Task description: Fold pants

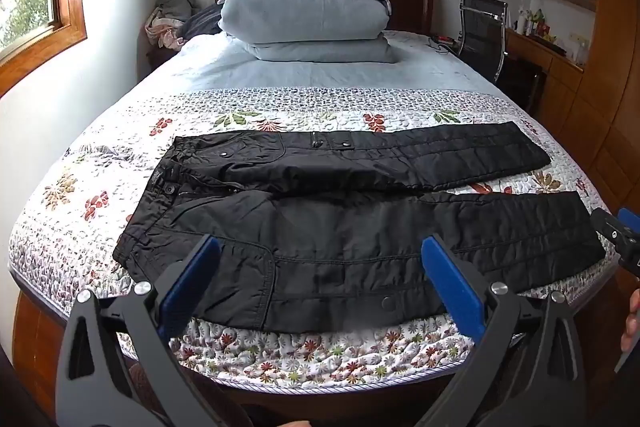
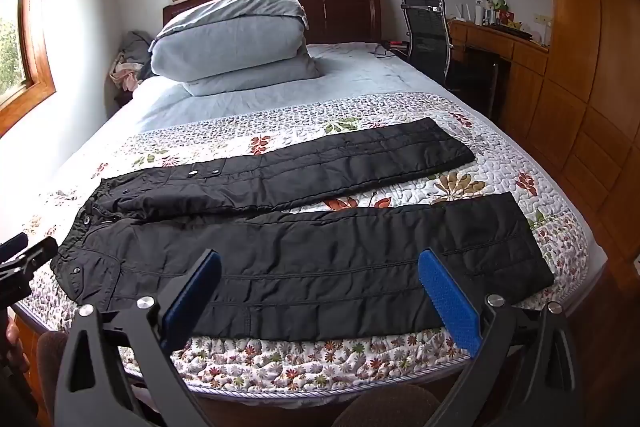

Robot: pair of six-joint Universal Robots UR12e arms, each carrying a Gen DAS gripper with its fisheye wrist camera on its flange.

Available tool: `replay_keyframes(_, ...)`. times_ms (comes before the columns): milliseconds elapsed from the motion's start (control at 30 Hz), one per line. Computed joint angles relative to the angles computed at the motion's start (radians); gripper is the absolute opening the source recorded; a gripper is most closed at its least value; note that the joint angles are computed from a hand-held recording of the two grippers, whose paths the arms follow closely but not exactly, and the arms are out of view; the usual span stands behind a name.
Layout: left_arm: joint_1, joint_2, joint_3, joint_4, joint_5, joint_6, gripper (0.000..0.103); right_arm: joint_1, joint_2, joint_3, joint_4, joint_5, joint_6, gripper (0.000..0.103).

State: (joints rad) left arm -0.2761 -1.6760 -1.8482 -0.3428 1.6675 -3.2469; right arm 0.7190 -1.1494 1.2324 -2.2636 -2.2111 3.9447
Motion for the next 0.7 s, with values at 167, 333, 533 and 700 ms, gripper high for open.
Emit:
replay_keyframes(167, 0.001, 0.001, -0.002, 0.003, -0.003, -0.002, 0.100, 0.000, -0.001, 0.004, -0.005, -0.003, -0.002, 0.100)
replay_keyframes(333, -0.001, 0.000, 0.000, 0.001, -0.001, -0.002, 0.100, -0.001, -0.002, 0.006, -0.003, -0.002, -0.001, 0.100)
replay_keyframes(533, 0.001, 0.001, 0.002, -0.006, -0.002, 0.001, 0.100, 0.001, 0.002, 0.000, 0.005, -0.005, 0.004, 0.100)
replay_keyframes(700, -0.001, -0.001, 0.003, -0.005, -0.001, 0.000, 0.100, 0.000, -0.003, 0.007, -0.002, -0.001, 0.002, 0.100)
